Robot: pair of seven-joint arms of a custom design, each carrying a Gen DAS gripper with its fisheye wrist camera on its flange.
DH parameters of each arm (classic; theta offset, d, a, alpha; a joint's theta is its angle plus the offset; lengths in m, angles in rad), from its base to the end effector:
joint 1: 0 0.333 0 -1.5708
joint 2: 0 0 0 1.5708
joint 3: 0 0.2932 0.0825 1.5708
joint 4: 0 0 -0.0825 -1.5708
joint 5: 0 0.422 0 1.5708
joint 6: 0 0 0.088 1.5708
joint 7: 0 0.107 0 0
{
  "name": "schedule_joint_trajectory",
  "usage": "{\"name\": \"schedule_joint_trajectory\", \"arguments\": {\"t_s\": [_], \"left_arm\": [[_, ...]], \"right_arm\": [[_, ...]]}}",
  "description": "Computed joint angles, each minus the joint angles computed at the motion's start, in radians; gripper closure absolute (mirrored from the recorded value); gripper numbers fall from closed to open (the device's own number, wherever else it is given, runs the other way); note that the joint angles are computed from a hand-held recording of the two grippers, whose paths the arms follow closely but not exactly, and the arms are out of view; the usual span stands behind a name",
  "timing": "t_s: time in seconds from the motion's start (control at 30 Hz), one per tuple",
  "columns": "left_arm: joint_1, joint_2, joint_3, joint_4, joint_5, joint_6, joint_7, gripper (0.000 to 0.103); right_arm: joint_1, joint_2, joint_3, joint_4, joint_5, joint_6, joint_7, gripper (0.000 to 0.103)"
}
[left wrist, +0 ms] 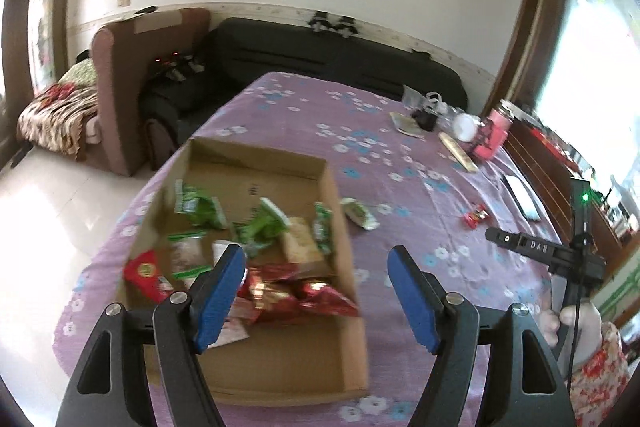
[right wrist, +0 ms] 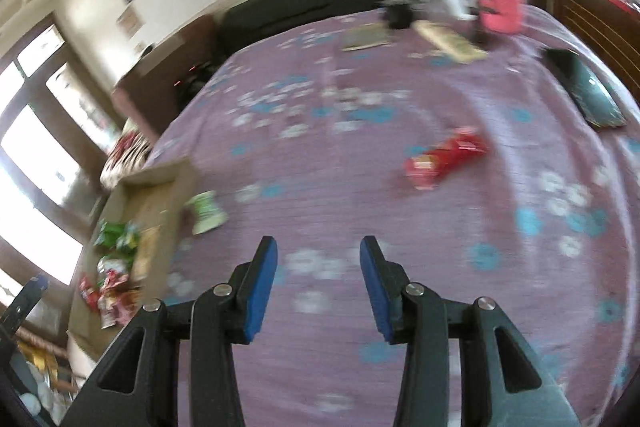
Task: Organize snacks
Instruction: 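Grasp the small red candy with the right gripper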
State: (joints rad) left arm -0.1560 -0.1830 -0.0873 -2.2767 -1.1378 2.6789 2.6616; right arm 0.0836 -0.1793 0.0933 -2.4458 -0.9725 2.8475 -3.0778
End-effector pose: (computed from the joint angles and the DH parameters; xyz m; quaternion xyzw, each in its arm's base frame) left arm 0.5482 -0.1080 0.4409 -0.4838 0.7576 -0.4262 0.1019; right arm 0.5073 0.1352 0.3690 -0.4384 0.8218 -0.2331 0.2795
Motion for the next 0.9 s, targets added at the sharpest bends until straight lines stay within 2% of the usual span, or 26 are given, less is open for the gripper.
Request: {"name": "schedule_joint_trajectory", "arguments": {"t_s": [0.13, 0.23, 0.4, 0.47, 0.57, 0.63, 0.73, 0.8, 0.83, 0.9], "left_arm": [[-0.020, 0.011, -0.020, 0.007, 0.021, -0.019, -0.014, 0.026], [-0.029, 0.037, -0.035, 0.026, 0.058, -0.034, -0.044, 0.026], [-0.036, 0.109, -0.065, 0.090, 0.139, -0.072, -0.107, 0.026], [-0.036, 0.131, -0.075, 0.109, 0.157, -0.067, -0.120, 0.026], [-0.032, 0.171, -0.088, 0.149, 0.185, -0.077, -0.149, 0.026], [-0.030, 0.203, -0.098, 0.180, 0.217, -0.077, -0.181, 0.026], [-0.027, 0.255, -0.114, 0.234, 0.267, -0.074, -0.220, 0.026], [-0.029, 0.303, -0.125, 0.283, 0.327, -0.071, -0.272, 0.026], [-0.029, 0.329, -0.130, 0.310, 0.355, -0.069, -0.295, 0.026], [-0.035, 0.377, -0.134, 0.360, 0.440, -0.066, -0.373, 0.026]], "right_arm": [[-0.062, -0.087, -0.015, -0.090, -0.046, 0.014, 0.074, 0.061], [-0.123, -0.098, -0.023, -0.115, -0.067, 0.072, 0.124, 0.061], [-0.182, -0.006, -0.056, -0.070, -0.010, 0.181, 0.116, 0.058], [-0.180, 0.059, -0.069, -0.023, 0.041, 0.202, 0.082, 0.058], [-0.142, 0.138, -0.086, 0.058, 0.120, 0.150, 0.001, 0.058], [-0.116, 0.165, -0.097, 0.107, 0.064, 0.084, 0.042, 0.056], [-0.066, 0.208, -0.111, 0.178, 0.048, -0.031, 0.014, 0.055], [-0.036, 0.219, -0.118, 0.202, 0.025, -0.103, 0.007, 0.068], [-0.029, 0.224, -0.123, 0.202, 0.034, -0.100, -0.017, 0.083], [-0.021, 0.215, -0.136, 0.179, 0.020, -0.059, -0.003, 0.084]]}}
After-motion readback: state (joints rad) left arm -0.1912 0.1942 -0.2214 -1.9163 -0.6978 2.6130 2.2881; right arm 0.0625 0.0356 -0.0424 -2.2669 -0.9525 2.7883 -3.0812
